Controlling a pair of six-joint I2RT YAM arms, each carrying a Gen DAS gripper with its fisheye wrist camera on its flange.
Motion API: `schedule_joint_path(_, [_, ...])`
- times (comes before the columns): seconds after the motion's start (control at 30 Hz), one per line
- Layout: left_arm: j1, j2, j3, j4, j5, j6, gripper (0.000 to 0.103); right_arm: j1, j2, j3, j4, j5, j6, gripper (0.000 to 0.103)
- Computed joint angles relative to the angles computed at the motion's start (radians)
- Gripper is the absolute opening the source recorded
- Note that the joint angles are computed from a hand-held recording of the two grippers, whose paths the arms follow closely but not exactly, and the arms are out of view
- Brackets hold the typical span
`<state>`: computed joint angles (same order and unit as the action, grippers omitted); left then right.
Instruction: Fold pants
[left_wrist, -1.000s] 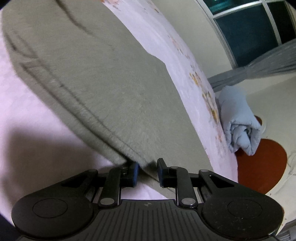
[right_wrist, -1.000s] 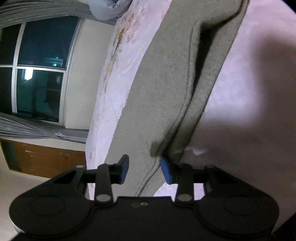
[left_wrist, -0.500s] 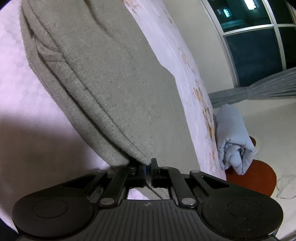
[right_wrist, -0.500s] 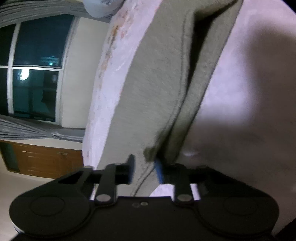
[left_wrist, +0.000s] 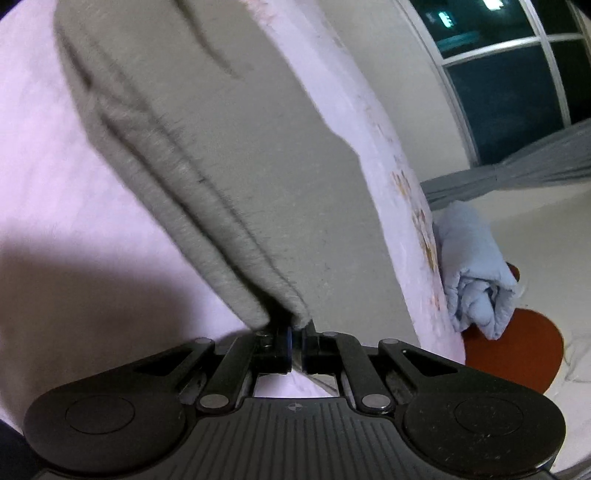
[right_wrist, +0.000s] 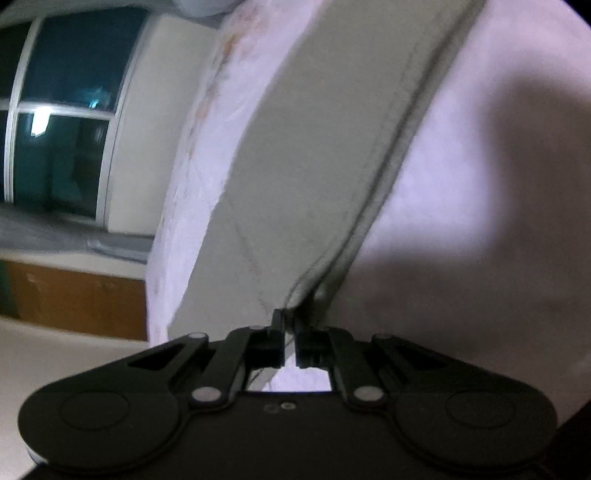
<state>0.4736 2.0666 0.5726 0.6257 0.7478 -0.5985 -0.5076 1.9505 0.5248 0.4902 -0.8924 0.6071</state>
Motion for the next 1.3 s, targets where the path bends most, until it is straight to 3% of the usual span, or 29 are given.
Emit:
schedule_joint_path(0.1, [0.006,-0.011,0.010,-0.039,0.007,0.023,0.005,-0.018,-0.022,0.028,-0.122,-0.025,-0.063,0.003])
schedule_joint_path(0.13, [0.009,-0.022,0.021,-0.078,0.018,0.026,0.007,-0.046,-0.035,0.028,-0.150,-0.047,-0.074,0.009])
schedule_joint_path(0.23, [0.062,-0.096,0.007,-0.208,0.042,0.136,0.011,-0.213,-0.112,-0.032,-0.097,-0.091,-0.116,0.011])
schedule_joint_path(0.43, [0.122,-0.219,-0.011,-0.217,0.013,0.242,0.014,-0.476,0.001,0.089,-0.092,-0.127,-0.047,0.012])
schedule_joint_path(0.57, [0.161,-0.189,0.100,-0.252,-0.069,0.267,0.022,-0.460,0.056,0.122,-0.001,-0.086,0.033,0.017])
schedule_joint_path(0.63, [0.195,-0.147,0.181,-0.308,-0.080,0.277,0.027,-0.429,0.068,0.151,-0.039,-0.017,0.032,0.018])
schedule_joint_path(0.77, [0.241,-0.079,0.267,-0.355,-0.083,0.259,0.032,-0.403,0.126,0.172,0.016,-0.012,0.080,0.008])
schedule_joint_path(0.9, [0.239,-0.059,0.273,-0.341,-0.091,0.252,0.032,-0.395,0.062,0.183,-0.004,-0.022,-0.044,0.000])
schedule_joint_path(1.03, [0.223,-0.028,0.239,-0.269,-0.111,0.256,0.032,-0.362,-0.143,0.055,0.164,-0.034,-0.295,0.000])
schedule_joint_path(1.07, [0.221,-0.024,0.235,-0.257,-0.110,0.246,0.032,-0.358,-0.118,0.074,0.131,-0.016,-0.371,0.000])
schedule_joint_path(1.13, [0.224,-0.013,0.241,-0.259,-0.103,0.245,0.032,-0.351,0.060,0.229,-0.108,0.107,-0.336,0.000])
schedule_joint_path(1.17, [0.227,-0.012,0.245,-0.269,-0.098,0.250,0.032,-0.386,0.123,0.265,-0.141,0.056,-0.310,0.000])
schedule_joint_path(1.2, [0.230,-0.012,0.251,-0.280,-0.094,0.259,0.032,-0.405,0.136,0.251,-0.111,0.018,-0.315,0.000])
schedule_joint_path(1.23, [0.233,-0.011,0.259,-0.295,-0.089,0.273,0.032,-0.391,0.108,0.197,-0.043,0.050,-0.316,0.000])
schedule_joint_path(1.3, [0.241,-0.005,0.267,-0.310,-0.076,0.295,0.032,-0.378,0.085,0.170,-0.026,0.074,-0.301,0.000])
